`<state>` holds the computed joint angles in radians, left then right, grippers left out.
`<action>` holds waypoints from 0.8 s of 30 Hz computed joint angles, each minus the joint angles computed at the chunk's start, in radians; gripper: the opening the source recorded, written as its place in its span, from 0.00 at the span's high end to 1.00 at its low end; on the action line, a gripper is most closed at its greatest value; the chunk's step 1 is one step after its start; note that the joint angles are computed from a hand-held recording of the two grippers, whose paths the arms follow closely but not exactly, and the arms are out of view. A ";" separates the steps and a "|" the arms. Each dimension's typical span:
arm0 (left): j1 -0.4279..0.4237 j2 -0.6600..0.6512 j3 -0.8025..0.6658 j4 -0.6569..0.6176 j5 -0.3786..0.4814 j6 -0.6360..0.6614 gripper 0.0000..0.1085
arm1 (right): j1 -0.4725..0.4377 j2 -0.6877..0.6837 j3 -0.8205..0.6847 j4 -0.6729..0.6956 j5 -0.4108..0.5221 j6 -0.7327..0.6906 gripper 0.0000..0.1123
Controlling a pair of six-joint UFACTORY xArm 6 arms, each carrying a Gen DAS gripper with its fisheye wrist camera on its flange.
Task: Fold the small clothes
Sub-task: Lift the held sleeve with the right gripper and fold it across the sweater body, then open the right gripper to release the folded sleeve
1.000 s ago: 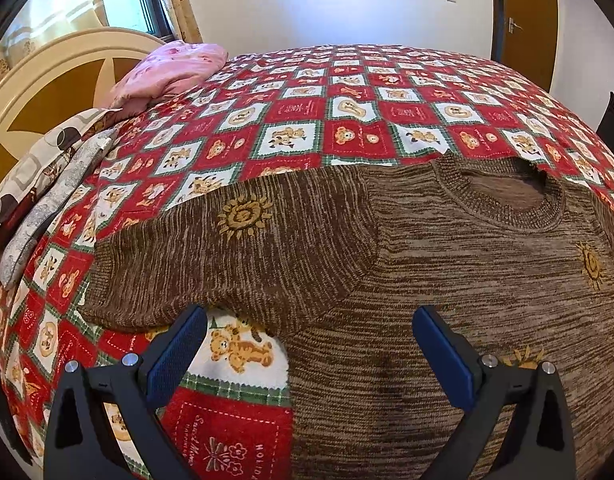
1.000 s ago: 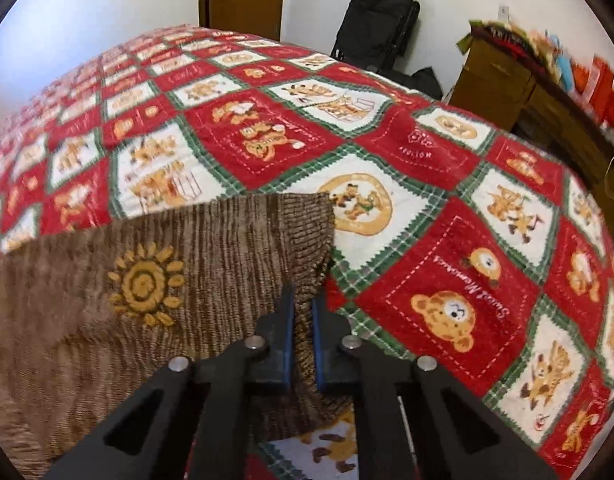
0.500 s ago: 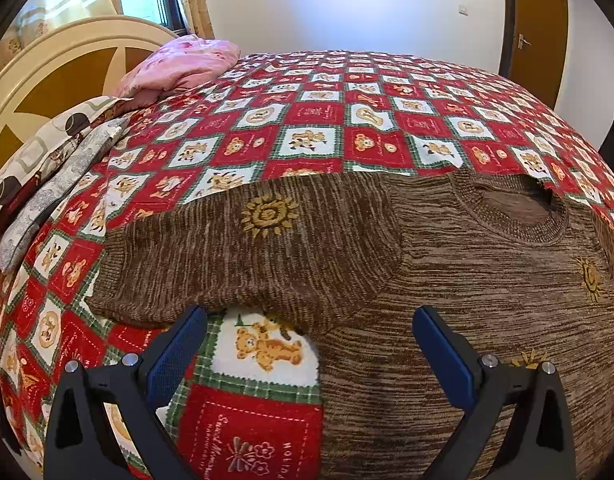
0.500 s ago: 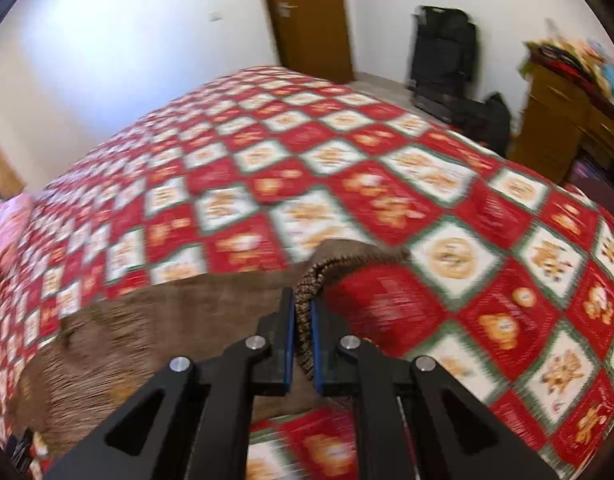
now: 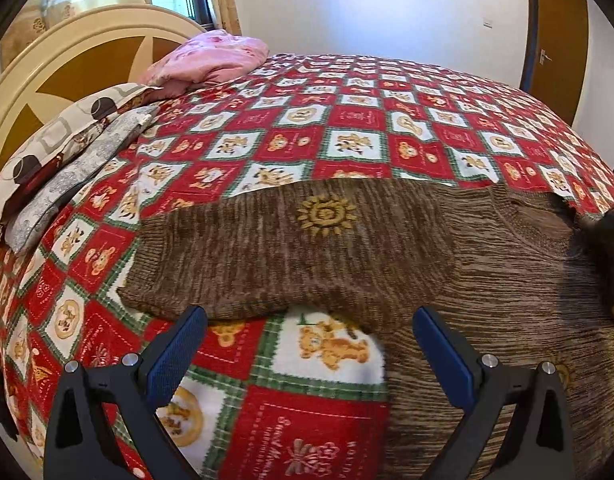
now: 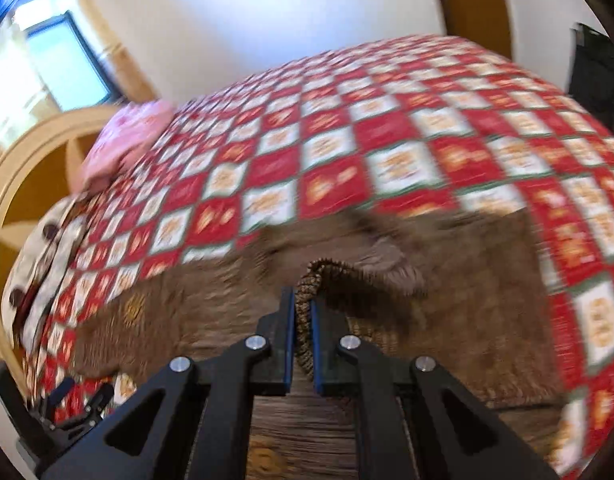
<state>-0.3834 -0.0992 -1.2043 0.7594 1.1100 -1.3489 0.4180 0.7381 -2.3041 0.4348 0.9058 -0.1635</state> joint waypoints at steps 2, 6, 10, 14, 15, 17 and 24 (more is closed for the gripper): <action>0.006 -0.011 0.014 0.000 0.002 -0.005 0.06 | 0.031 -0.004 0.048 0.004 -0.029 -0.031 0.91; 0.023 -0.039 0.053 -0.009 -0.010 -0.017 0.06 | 0.072 -0.009 0.117 0.002 -0.091 -0.121 0.87; 0.031 -0.058 0.076 -0.005 -0.007 -0.025 0.06 | 0.077 -0.030 0.169 0.111 -0.090 -0.245 0.61; 0.046 -0.081 0.101 -0.013 -0.011 -0.041 0.06 | 0.066 -0.107 0.272 0.325 -0.093 -0.410 0.27; 0.048 -0.086 0.104 -0.012 -0.009 -0.041 0.06 | 0.060 -0.116 0.281 0.363 -0.073 -0.441 0.28; 0.049 -0.093 0.111 -0.004 0.001 -0.047 0.06 | 0.052 -0.164 0.339 0.374 -0.109 -0.456 0.35; 0.098 -0.166 0.184 0.002 0.046 -0.092 0.06 | 0.036 -0.119 0.283 0.103 -0.119 -0.179 0.86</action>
<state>-0.2853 -0.2651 -1.0200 0.7615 1.1558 -1.4407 0.4536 0.6190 -2.0214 0.5376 0.7868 -0.3423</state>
